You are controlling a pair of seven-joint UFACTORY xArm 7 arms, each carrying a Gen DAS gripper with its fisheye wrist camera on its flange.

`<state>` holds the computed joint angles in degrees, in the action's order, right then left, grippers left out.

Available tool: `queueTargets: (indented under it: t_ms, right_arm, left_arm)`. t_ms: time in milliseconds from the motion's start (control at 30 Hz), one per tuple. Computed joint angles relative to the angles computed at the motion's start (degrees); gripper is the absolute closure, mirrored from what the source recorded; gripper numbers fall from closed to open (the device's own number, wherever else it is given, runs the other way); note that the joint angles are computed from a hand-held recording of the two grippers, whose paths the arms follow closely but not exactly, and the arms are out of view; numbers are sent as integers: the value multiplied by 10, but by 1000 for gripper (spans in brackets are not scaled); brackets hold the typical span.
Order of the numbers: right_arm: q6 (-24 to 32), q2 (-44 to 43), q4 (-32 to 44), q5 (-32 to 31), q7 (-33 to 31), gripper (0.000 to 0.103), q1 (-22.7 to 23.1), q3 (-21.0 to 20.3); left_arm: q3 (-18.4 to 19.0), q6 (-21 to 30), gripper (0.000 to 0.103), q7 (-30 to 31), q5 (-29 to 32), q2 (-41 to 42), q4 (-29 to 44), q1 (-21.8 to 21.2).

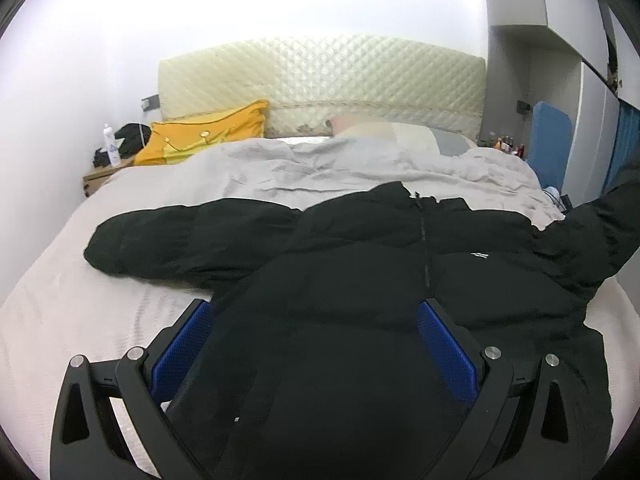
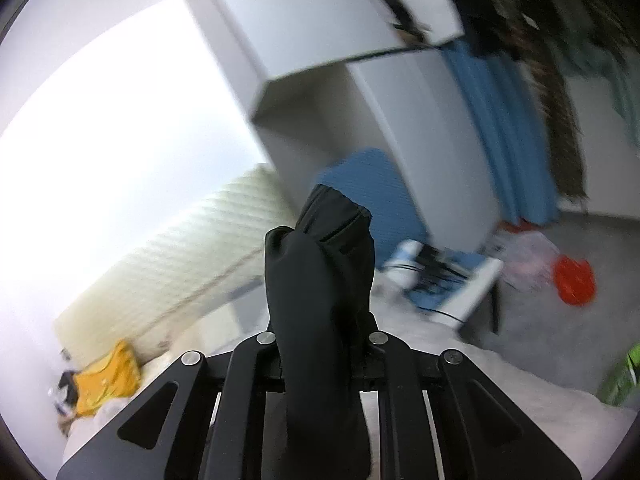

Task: Fold large clothes
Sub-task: 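Lift the sleeve with the right gripper and fold it across the jacket body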

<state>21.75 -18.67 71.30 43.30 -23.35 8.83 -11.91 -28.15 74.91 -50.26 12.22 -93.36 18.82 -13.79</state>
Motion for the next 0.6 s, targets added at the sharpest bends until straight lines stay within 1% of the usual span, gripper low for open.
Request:
queueTargets:
  t_ms: [67,133,200,333,400,433,467,533,600]
  right_arm:
    - [6,-11,4,-22,21,91,6,31]
    - [13,-16,11,-76,72,91,3,77]
    - [8,-18,15,-110,102,90,16,105]
    - [-12,-15,18,-175,158,90,48,163]
    - [-17,-5,25,-194,173,90,71,175]
    - [-25,1,24,-212,185,90,81,194]
    - [-32,6,21,-227,193,90,90,202]
    - [-43,24,21,-281,223,89,98,241]
    - [-49,33,13,-333,253,89,104,271]
  left_arm:
    - [0,11,1,5,3,-6,4,-2]
    - [-4,20,1,13,8,-7,9,-2]
    - [-3,32,1,23,13,-14,10,-5]
    - [19,33,1,35,14,-45,-4,-6]
    - [23,39,1,52,21,-51,-9,-1]
    - [25,39,1,59,24,-53,-11,2]
    - [27,43,1,69,31,-61,-14,4]
    - [37,44,1,81,35,-79,-21,8]
    - [54,49,1,89,36,-106,-32,14]
